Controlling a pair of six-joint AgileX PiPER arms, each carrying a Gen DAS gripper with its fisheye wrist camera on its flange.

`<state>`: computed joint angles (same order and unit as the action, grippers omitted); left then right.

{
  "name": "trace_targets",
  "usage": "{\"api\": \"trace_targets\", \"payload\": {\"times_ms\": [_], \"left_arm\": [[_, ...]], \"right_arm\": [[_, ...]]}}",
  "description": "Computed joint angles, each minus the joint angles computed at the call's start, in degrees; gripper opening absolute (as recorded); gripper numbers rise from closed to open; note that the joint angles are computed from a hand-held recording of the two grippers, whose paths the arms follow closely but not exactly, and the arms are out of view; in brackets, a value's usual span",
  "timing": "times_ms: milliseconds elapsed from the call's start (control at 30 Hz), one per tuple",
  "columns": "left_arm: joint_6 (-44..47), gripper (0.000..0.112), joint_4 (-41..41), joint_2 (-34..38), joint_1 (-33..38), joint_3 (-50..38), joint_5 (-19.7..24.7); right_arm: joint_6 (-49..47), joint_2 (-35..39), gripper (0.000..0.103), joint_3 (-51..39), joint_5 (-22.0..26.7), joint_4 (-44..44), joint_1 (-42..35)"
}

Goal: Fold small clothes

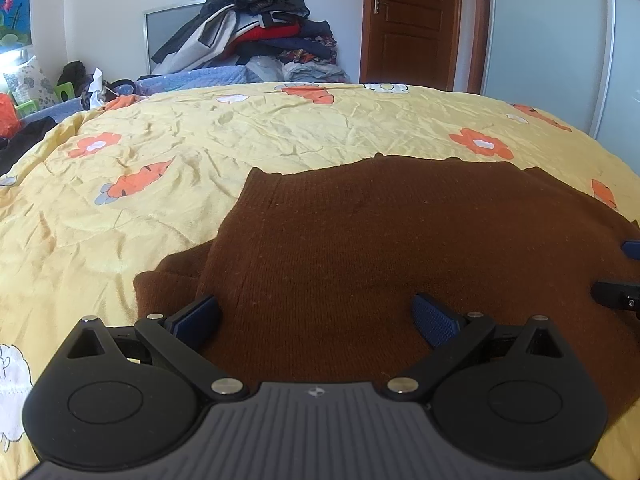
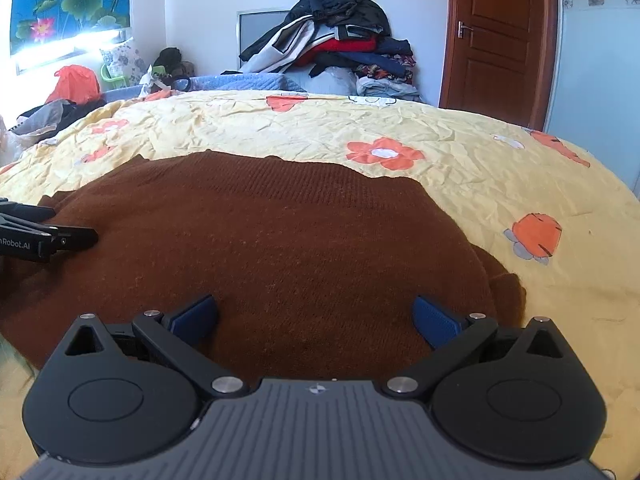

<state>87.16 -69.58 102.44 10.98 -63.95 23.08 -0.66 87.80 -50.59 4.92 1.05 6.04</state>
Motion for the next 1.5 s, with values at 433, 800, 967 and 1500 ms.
{"api": "trace_targets", "payload": {"times_ms": [433,800,967,1500], "left_arm": [[-19.7,0.103,2.8,-11.3,13.7,9.6,10.8],[-35.6,0.103,1.4,-8.5,20.7,8.7,28.8],[-48.5,0.030,8.3,-7.6,15.4,5.6,20.6],[-56.2,0.009,35.4,-19.8,-18.5,7.7,-6.7]], "right_arm": [[-31.2,-0.7,0.103,0.9,-0.1,32.1,-1.5],[-64.5,-1.2,0.103,1.9,1.9,66.7,-3.7],[-73.3,-1.4,0.103,2.4,3.3,76.1,-4.7],[-63.6,-0.1,0.103,0.6,43.9,91.7,-32.6]]}}
